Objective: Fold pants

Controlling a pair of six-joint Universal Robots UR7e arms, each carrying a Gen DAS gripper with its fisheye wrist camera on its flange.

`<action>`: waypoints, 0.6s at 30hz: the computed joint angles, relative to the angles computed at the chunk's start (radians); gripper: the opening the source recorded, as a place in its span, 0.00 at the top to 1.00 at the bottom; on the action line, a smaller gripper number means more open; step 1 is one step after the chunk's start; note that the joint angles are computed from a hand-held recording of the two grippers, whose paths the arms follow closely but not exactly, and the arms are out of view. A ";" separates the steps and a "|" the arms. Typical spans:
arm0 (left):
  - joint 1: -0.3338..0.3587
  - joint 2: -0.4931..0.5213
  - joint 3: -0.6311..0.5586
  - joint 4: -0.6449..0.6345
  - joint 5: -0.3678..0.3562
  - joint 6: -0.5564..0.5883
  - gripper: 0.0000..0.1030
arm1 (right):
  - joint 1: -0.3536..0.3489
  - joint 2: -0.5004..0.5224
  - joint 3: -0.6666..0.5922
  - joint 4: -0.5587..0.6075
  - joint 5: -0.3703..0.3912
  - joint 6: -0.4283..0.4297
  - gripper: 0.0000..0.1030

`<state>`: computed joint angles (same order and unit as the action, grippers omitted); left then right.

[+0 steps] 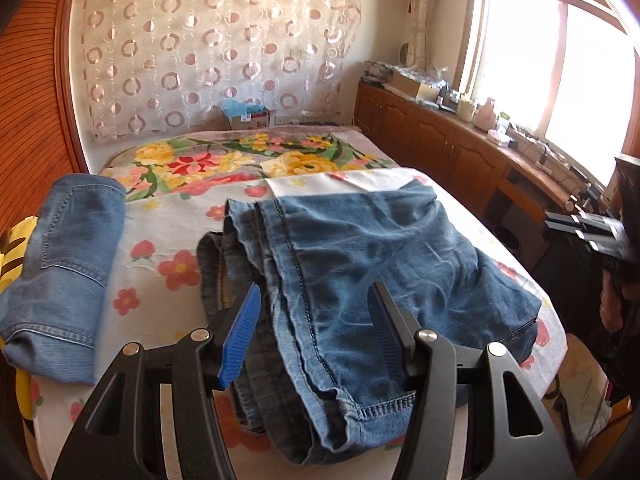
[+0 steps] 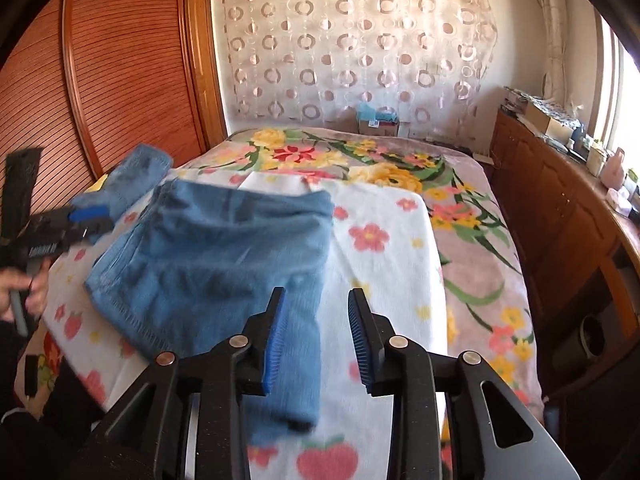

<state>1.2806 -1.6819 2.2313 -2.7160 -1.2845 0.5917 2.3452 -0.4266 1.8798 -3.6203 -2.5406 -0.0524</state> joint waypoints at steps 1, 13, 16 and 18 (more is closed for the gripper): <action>0.000 0.011 -0.002 -0.003 0.006 0.002 0.45 | -0.020 0.012 -0.022 -0.007 0.009 -0.024 0.69; 0.032 0.121 -0.044 -0.041 0.086 0.034 0.45 | -0.209 0.032 -0.212 0.159 0.153 -0.088 0.69; 0.051 0.134 -0.066 -0.012 0.063 0.027 0.45 | -0.225 0.028 -0.255 0.270 0.165 -0.084 0.69; 0.054 0.141 -0.070 -0.015 0.067 0.034 0.45 | -0.227 0.032 -0.275 0.283 0.165 -0.107 0.69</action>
<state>1.3345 -1.5406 2.1609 -2.7306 -1.2174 0.6259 2.1180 -0.3949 1.6051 -3.3369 -2.3754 -0.1597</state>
